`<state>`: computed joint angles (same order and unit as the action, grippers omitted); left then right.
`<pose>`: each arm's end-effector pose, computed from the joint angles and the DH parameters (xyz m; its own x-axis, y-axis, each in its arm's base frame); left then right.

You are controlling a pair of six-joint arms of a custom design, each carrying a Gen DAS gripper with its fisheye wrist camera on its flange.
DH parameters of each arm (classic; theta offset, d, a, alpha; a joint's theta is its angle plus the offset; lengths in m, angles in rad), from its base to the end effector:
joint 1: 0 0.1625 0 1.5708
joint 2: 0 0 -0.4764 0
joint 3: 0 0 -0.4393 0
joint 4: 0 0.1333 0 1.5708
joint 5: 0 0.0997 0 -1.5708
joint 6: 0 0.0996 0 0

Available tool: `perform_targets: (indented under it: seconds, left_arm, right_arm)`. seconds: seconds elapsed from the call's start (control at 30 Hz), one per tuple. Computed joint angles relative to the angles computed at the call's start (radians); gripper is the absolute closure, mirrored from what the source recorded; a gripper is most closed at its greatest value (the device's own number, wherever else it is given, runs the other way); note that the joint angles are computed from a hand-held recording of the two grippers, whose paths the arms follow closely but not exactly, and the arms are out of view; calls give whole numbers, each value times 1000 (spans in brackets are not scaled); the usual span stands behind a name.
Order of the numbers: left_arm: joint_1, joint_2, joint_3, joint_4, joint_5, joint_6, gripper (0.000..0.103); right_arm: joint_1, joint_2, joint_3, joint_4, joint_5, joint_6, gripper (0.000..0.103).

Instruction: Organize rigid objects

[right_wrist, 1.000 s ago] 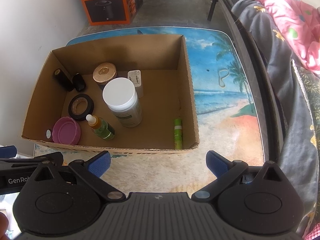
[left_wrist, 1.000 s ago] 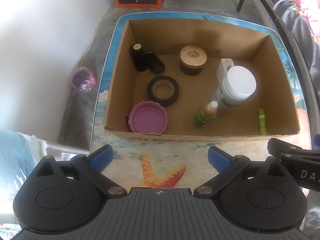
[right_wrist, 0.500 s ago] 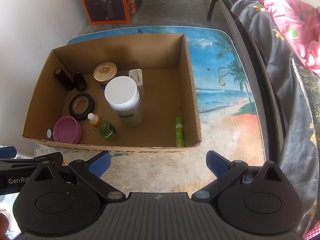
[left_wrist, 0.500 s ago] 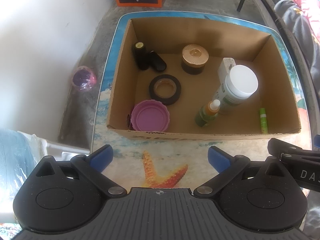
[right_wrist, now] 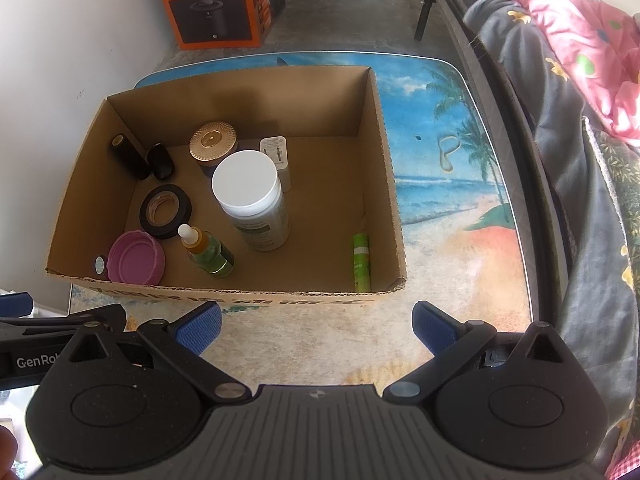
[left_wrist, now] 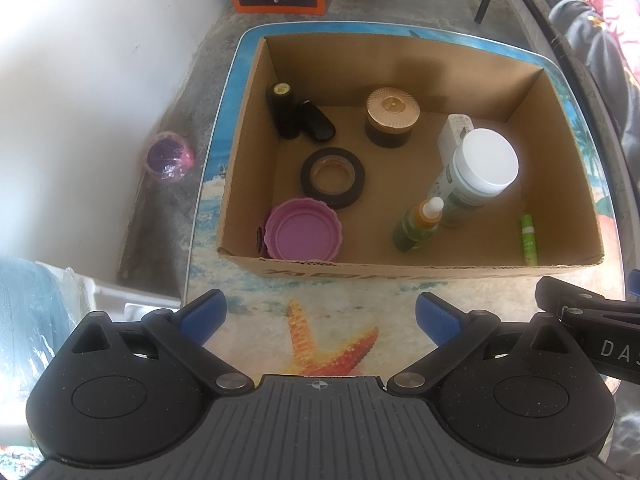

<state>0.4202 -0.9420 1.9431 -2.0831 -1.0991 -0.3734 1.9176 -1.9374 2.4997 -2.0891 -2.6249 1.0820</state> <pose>-0.4417 -0.3929 0.0527 -0.4510 0.7069 -0.5448 0.6890 0.6638 0.2909 0.1453 -0.2647 0.3195 -0.5118 0.7338 0.4467 0.2393 0.6212 -0.7462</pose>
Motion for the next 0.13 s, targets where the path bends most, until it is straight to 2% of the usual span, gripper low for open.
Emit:
perform_targets:
  seconds: [0.13]
  left_arm:
    - [0, 0, 0, -1, 3, 3, 2]
  right_arm:
    - [2, 5, 3, -7, -1, 2, 0]
